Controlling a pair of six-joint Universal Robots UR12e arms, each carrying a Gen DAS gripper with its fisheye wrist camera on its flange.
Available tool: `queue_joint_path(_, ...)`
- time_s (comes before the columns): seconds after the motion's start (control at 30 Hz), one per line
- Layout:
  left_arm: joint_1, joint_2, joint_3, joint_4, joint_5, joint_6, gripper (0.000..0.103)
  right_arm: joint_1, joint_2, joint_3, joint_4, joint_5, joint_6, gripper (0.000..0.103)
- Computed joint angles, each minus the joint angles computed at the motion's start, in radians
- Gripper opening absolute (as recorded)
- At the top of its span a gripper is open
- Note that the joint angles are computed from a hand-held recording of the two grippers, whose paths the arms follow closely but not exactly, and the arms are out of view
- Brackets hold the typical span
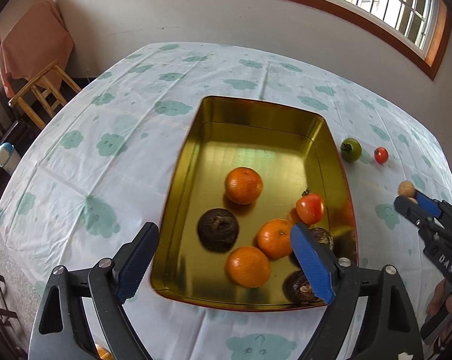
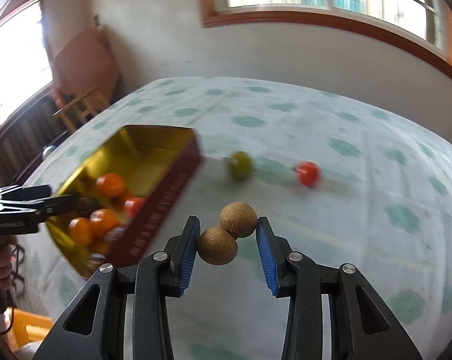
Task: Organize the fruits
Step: 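Carry the two brown fruits into the gold tray and open the right gripper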
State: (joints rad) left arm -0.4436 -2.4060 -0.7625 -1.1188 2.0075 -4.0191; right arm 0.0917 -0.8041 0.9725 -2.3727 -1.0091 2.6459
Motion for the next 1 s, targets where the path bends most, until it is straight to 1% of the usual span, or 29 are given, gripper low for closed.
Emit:
queue_joint_path(0.1,0.002,0.017,-0.029,0.01,0.009,-0.016,0.089,0.017,-0.007,0.001,0.032,0.038,-0.046,0.04)
queue_joint_path(0.27,0.006,0.042,-0.069,0.013,0.02,-0.043,0.09,0.044,-0.013,0.002,0.078,0.066,-0.114,0.04)
queue_joint_path(0.5,0.013,0.069,-0.117,0.02,0.019,-0.076,0.09,0.073,-0.012,0.002,0.14,0.069,-0.193,0.04)
queue_joint_path(0.8,0.019,0.078,-0.137,0.027,0.006,-0.085,0.09,0.089,-0.002,-0.01,0.19,0.048,-0.231,0.04)
queue_joint_path(1.0,0.019,0.078,-0.138,0.029,0.005,-0.086,0.09,0.094,-0.001,-0.01,0.196,0.034,-0.239,0.04)
